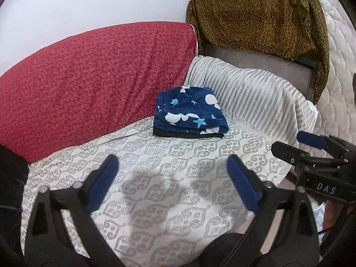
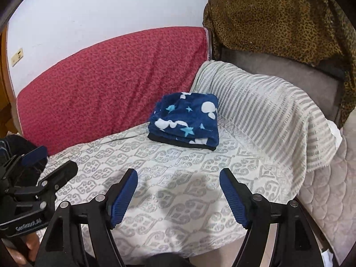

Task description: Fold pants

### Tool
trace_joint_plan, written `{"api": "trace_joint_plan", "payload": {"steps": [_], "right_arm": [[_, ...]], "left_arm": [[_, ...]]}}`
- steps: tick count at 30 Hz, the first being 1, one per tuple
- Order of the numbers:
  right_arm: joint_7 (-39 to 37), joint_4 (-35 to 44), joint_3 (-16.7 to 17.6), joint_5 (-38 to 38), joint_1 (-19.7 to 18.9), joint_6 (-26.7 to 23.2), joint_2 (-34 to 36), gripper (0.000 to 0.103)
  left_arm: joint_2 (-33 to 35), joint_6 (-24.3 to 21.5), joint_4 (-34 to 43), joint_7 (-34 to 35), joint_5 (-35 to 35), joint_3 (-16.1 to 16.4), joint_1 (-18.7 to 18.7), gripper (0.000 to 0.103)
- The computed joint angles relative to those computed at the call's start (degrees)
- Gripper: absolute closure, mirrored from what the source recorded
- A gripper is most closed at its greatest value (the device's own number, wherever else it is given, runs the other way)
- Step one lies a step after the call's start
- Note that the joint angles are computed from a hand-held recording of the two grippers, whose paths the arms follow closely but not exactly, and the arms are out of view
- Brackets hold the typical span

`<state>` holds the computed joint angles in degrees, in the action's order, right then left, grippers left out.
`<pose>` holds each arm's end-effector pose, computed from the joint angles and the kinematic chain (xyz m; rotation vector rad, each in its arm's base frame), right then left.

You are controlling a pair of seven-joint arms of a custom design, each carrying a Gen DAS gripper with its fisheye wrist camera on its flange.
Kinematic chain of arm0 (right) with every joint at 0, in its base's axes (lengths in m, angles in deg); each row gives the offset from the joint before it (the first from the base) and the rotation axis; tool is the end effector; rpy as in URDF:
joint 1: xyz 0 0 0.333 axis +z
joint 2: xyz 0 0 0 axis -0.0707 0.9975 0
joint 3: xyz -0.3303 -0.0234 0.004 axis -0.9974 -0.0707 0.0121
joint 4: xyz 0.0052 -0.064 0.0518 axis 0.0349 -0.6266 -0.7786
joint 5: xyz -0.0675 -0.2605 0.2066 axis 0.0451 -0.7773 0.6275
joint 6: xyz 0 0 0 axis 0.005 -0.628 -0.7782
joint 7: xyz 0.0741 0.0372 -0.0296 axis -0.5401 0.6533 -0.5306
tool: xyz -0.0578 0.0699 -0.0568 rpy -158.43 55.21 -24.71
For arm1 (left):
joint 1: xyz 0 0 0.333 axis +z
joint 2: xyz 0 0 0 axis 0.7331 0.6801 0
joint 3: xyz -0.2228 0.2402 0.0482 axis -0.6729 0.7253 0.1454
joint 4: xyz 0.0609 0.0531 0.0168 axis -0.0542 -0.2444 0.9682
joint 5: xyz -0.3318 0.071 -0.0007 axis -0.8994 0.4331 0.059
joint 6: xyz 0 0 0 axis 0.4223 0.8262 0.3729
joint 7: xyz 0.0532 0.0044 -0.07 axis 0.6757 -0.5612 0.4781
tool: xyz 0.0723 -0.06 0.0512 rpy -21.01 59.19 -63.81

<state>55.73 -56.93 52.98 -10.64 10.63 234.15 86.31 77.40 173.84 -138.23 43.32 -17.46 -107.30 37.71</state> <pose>0.4364 0.1574 0.4787 -1.6734 1.3366 -0.6117 0.4064 -0.3305 0.5635 -1.6167 1.5413 -0.7819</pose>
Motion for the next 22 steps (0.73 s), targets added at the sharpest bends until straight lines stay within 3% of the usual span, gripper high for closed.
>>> {"api": "trace_joint_plan", "payload": {"steps": [6, 14, 22], "right_arm": [[-6.4, -4.0, 3.2, 8.1, 0.1, 1.4, -3.8, 0.024], [-5.7, -5.8, 1.9, 8.1, 1.9, 1.7, -4.7, 0.022], [-5.8, -5.8, 1.8, 8.4, 2.1, 2.1, -4.7, 0.022]], "left_arm": [[-1.9, -1.2, -1.9, -2.4, 0.2, 3.3, -4.6, 0.001], [-1.6, -5.2, -1.7, -3.9, 3.8, 6.4, -10.6, 0.001], [-0.3, -7.1, -0.4, -3.8, 3.4, 8.1, -13.0, 0.001]]}}
